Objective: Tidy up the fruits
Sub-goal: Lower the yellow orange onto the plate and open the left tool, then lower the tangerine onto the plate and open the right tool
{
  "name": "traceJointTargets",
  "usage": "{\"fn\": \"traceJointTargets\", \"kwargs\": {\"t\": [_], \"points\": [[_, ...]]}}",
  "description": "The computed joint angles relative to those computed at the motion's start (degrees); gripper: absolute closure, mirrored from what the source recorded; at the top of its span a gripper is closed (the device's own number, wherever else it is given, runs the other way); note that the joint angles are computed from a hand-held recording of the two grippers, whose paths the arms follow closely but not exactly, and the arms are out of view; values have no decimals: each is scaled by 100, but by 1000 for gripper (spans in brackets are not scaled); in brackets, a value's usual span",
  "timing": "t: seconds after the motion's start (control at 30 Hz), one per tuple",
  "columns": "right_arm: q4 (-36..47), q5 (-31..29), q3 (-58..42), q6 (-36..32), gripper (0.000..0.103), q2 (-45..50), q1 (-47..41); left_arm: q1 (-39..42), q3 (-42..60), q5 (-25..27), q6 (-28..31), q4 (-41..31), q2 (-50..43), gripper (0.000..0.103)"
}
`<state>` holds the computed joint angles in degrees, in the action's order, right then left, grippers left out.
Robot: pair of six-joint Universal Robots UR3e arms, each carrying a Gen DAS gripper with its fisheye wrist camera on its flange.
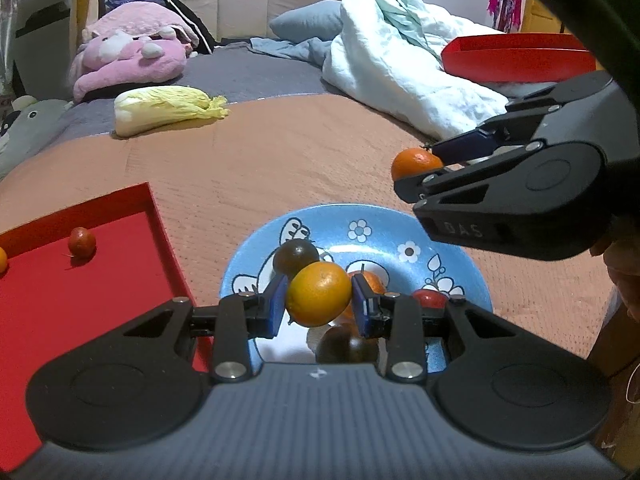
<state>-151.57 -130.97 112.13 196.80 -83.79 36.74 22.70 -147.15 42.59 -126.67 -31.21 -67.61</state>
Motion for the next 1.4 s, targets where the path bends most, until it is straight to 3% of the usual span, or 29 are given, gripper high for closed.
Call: {"fn": "traceJointTargets", "kwargs": {"t": [0.27, 0.4, 0.43, 0.63, 1.03, 1.1, 1.4], "points": [[-36, 43, -19, -28, 62, 37, 27, -62, 6, 21, -71, 245, -152, 62], [-48, 51, -13, -57, 62, 15, 48, 9, -130, -11, -150, 334, 48, 43], [-34, 54, -18, -51, 62, 12, 51, 34, -168, -23, -146, 335, 120, 43], [-28, 75, -35, -92, 62, 14, 72, 306, -172, -235, 19, -202, 533, 39], [-106, 115, -106, -156, 62, 82, 105, 1174, -49, -698, 370, -1963, 1688, 36], [-167, 186, -96, -143, 62, 74, 85, 1299, -85, -705, 237, -1917, 1786, 36], [-1183, 1105, 529, 76, 62, -89, -429, 1611, -136, -103, -1347, -437, 1457, 36]]}}
